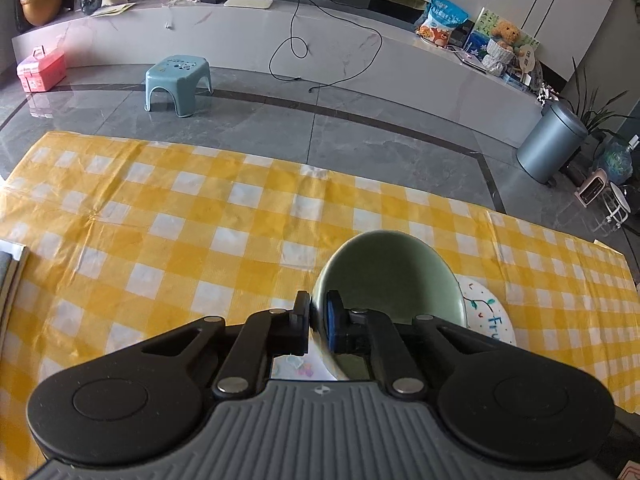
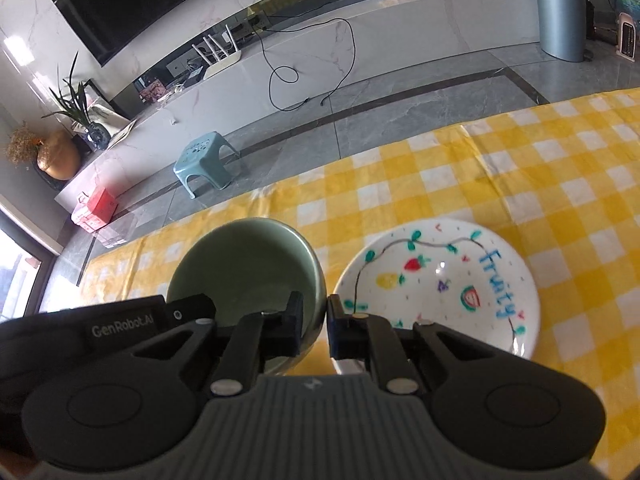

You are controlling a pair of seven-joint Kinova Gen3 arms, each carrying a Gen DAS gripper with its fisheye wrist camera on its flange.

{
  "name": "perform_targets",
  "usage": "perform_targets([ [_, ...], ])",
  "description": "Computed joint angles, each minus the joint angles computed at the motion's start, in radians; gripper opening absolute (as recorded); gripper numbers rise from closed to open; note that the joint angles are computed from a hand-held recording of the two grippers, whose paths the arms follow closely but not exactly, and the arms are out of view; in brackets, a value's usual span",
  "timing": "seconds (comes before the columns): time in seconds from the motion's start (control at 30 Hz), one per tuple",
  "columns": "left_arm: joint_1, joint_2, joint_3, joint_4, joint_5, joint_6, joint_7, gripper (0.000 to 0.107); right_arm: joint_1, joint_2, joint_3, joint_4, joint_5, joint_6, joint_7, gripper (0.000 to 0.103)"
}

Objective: Organize plates and bowls
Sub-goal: 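Lift the green bowl with both grippers toward the stacked steel bowls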

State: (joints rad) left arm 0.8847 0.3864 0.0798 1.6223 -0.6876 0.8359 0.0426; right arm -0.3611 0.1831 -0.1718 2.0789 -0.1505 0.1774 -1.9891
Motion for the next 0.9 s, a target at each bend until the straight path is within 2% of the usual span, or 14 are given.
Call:
perform_targets([
  [0.1, 0.054, -0.012, 0.013, -0.015, -0.019, 0.085, 0.025, 0.008, 0.042, -0.068, -0.050, 0.039, -0.057, 0.035, 0.047, 0.010],
  [0.17, 0.080, -0.026, 0.030, -0.016, -0.024, 0.124, 0.051, 0.008, 0.034, -0.122, -0.047, 0.070, -0.083, 0.059, 0.052, 0.010],
  [0.3, 0.141, -0.041, 0.070, -0.030, -0.058, 0.214, 0.092, 0.008, -0.004, -0.254, -0.039, 0.144, -0.031, 0.095, -0.056, 0.010],
  [0.5, 0.257, -0.055, 0.125, -0.047, -0.117, 0.378, 0.209, 0.008, -0.052, -0.437, -0.030, 0.220, -0.071, 0.187, -0.093, 0.010],
  [0.63, 0.325, -0.062, 0.161, -0.049, -0.135, 0.479, 0.296, 0.008, -0.057, -0.559, -0.079, 0.255, -0.076, 0.249, -0.146, 0.010],
  [0.77, 0.374, -0.084, 0.194, -0.027, -0.131, 0.543, 0.416, 0.008, -0.088, -0.664, -0.105, 0.278, -0.095, 0.312, -0.163, 0.010],
  [0.9, 0.414, -0.102, 0.230, -0.007, -0.120, 0.601, 0.528, 0.008, -0.096, -0.741, -0.168, 0.272, -0.102, 0.373, -0.189, 0.010],
])
